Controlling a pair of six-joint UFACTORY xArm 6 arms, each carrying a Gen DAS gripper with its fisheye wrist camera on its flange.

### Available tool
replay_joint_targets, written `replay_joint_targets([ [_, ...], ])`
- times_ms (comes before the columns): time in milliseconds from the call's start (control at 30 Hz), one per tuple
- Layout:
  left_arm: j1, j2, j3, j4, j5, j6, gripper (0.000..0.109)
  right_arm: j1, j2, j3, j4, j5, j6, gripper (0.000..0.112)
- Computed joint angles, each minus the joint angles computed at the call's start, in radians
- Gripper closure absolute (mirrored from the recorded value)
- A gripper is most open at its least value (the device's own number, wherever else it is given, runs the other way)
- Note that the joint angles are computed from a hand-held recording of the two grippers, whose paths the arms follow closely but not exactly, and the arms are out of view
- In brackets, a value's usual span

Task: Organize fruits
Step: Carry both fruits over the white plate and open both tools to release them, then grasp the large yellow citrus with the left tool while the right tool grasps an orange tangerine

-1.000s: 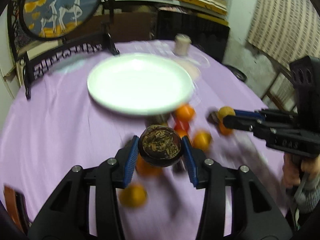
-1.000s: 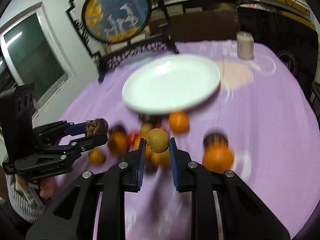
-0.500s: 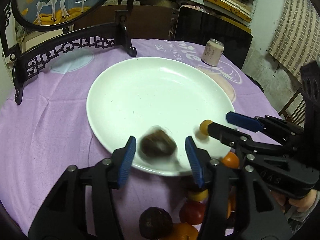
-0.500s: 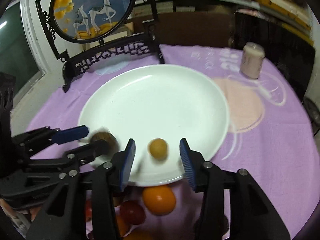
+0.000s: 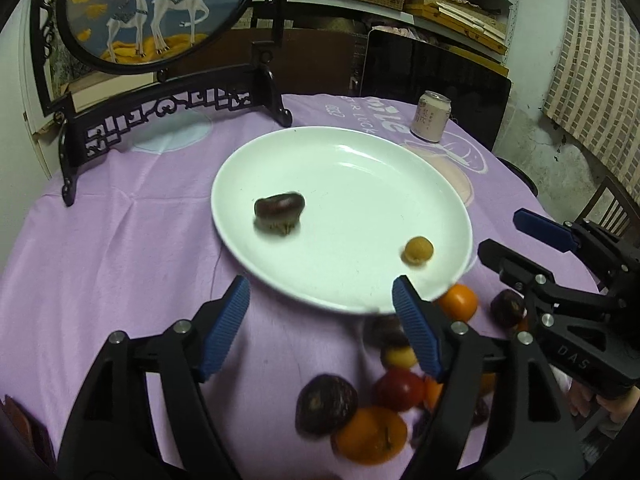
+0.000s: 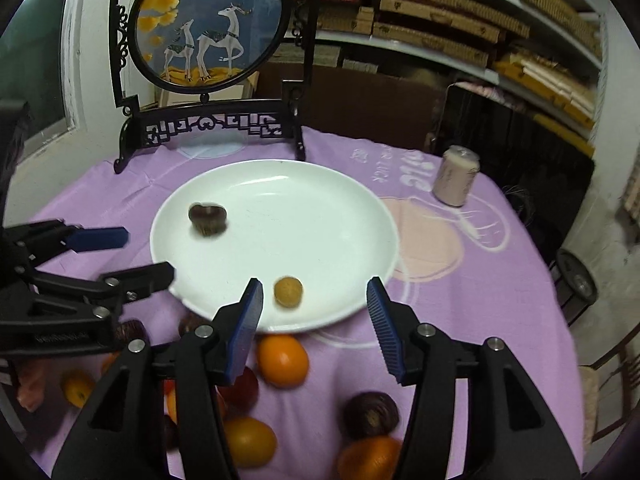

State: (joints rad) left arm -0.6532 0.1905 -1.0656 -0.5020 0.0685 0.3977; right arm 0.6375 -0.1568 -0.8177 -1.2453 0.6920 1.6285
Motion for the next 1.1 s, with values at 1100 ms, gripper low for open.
replay_joint_targets([
  [1100, -0.047, -0.271, 0.413, 0.007, -0.068, 0.057, 0.019, 0.019, -0.462, 0.476, 0.056, -0.140, 0.368, 0.056],
])
